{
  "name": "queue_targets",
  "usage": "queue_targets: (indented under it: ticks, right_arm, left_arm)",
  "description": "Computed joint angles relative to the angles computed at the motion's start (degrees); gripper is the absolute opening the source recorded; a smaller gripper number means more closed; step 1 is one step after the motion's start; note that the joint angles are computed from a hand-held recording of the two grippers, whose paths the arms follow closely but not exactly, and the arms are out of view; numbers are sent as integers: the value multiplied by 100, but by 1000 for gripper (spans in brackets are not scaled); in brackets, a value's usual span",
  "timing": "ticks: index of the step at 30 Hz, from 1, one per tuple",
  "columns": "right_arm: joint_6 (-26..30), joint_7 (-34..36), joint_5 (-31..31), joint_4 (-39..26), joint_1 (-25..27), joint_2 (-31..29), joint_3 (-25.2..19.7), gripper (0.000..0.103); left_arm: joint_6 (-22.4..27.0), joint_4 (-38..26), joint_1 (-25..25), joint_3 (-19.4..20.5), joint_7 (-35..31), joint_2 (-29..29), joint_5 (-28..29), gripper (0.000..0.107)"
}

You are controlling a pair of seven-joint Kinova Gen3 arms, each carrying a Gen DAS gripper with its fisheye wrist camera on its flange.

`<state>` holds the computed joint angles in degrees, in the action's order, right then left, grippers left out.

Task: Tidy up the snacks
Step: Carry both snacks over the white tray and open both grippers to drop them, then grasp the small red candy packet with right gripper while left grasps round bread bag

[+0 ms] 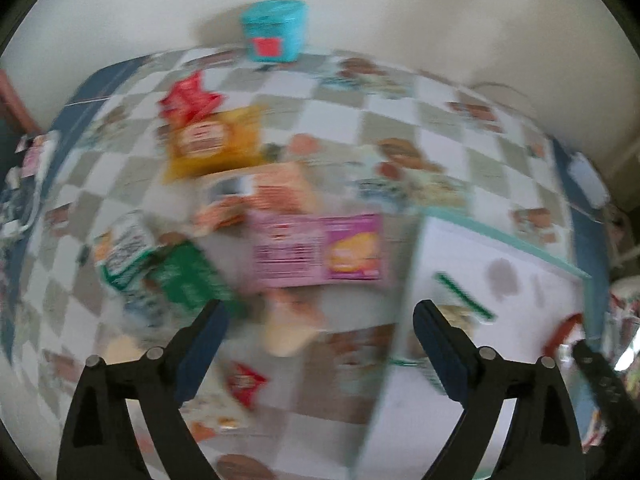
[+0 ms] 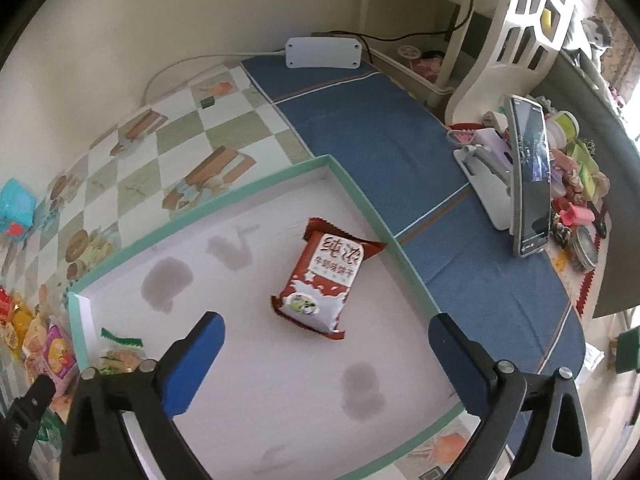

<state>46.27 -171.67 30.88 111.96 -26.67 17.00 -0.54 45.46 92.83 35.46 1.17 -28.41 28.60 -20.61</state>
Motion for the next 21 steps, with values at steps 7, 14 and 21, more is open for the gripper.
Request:
queue_targets:
  ticks: [7,14,21]
  right_arm:
    - [0,-177,141,-78,-292,-108,-155,103]
    - [30,-253,393,-284,-789,-170,-395,103]
    - [-215,290,248,-631,-1164,-14,-649,103]
  left_arm:
    - [352,418,-1,-191,422,-351,-425,94]
    - [405,1064,-174,-118,1091,-1028,-958,94]
    - [206,1740,-654,106,1578,-1552,-1152,94]
